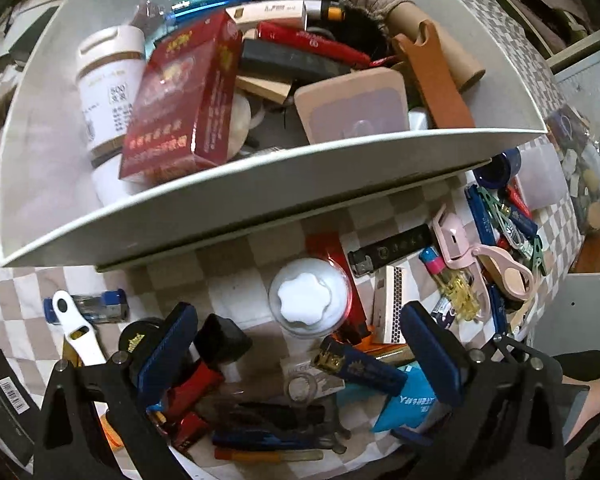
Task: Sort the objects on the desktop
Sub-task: 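Grasp the blue packet with the right tool while the left tool reaches toward the white capped bottle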
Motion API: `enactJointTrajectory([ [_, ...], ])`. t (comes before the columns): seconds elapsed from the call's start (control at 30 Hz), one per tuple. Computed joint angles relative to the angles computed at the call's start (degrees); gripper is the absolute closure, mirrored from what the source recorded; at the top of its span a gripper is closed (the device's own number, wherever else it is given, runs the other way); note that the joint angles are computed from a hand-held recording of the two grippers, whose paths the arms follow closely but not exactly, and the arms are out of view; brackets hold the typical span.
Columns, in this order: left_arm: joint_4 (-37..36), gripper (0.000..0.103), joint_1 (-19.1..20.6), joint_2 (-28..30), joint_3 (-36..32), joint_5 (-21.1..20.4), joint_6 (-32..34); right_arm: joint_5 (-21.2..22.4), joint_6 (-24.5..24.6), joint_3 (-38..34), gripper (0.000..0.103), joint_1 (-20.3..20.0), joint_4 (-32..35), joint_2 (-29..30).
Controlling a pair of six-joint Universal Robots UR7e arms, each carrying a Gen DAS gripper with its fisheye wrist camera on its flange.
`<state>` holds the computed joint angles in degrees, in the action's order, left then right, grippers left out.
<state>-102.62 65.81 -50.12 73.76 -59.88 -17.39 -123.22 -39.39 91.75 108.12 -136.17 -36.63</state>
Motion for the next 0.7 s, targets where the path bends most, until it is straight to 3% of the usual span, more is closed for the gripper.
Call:
enactJointTrajectory([
  [0.07,0.72,0.014,0.23,0.39,-0.66,-0.72,-0.30,0.07,0.70,-0.37,0.039,-0.09,0.51,-0.07],
  [0.23,2.63,0.016,0.51,1.38,-1.97,-1.58,-1.32,1.12,2.54,-1.25,0.043,-0.50,2.63,-0.64],
  [0.37,4.00,0.026,0.51,2.11,-2.84,-1.96,-1.79,1.55,3.46,-1.31,0.043,-0.61,3.69,-1.39],
  [0.6,5.93,0.028,0.38,3.40,-4.33,-2.11,-2.11,4.36,8.13,-2.12,0.043,-1.08,6.39,-3.86],
  [0.7,6.89,0.040,0.48,3.89,-5.12,-2.77,-2.13,6.59,10.84,-2.43,0.043,-1.50,7.40,-5.65],
])
